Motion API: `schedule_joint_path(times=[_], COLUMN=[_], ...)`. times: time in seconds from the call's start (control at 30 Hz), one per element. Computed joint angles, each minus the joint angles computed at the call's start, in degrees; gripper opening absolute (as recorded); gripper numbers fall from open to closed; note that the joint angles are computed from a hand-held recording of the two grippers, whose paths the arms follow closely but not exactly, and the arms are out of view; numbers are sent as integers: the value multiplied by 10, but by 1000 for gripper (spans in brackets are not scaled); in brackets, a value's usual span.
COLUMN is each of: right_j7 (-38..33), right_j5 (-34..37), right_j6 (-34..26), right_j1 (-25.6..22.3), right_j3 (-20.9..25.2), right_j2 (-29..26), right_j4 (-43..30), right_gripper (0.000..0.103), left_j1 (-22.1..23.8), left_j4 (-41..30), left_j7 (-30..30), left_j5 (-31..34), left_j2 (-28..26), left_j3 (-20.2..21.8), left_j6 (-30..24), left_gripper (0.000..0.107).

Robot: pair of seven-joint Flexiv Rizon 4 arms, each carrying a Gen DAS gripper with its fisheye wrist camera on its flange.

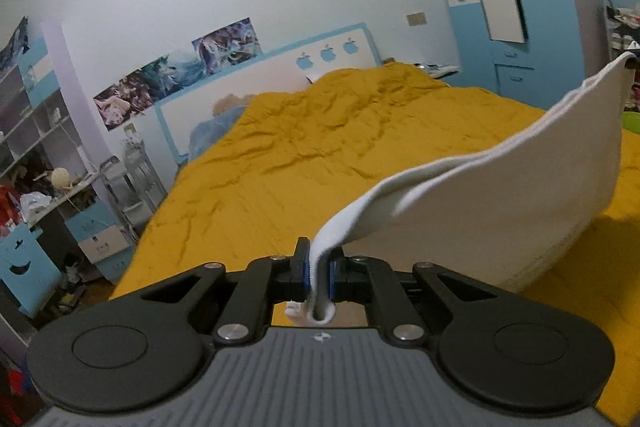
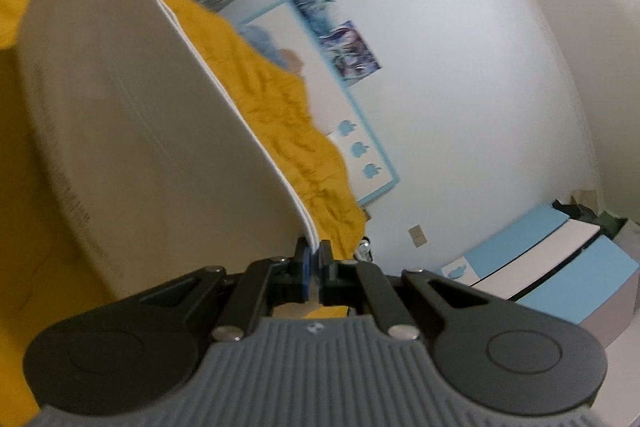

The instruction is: Fold small clothes

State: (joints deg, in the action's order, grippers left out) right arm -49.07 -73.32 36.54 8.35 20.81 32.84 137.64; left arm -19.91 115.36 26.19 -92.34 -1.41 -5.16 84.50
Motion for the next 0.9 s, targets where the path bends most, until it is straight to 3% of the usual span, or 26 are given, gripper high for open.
schedule_joint_path(times=[0.3,0.5,0.73,0.9], right_j7=[105,181,227,245], right_j5=[-139,-169,-174,-175], right_j6=[142,229,273,280], right_j1=[-67,-96,-104,-95], right_j3=[-123,-179,-215,-235], right_j2=[-157,-289,-435,-505], right_j4=[-68,-125,-185,-221], right_gripper=[0,0,0,0], left_j1=[55,40,43,53], left_j4=[-123,-229,-310,-338], left_j7=[-251,-459,-577,-644], left_j5=[253,458,566,603], left_j2=[-156,-277,-368,-394], left_j3=[-22,37,61,57], left_j6=[-15,-71,-121,-137], left_gripper=[9,9,11,18])
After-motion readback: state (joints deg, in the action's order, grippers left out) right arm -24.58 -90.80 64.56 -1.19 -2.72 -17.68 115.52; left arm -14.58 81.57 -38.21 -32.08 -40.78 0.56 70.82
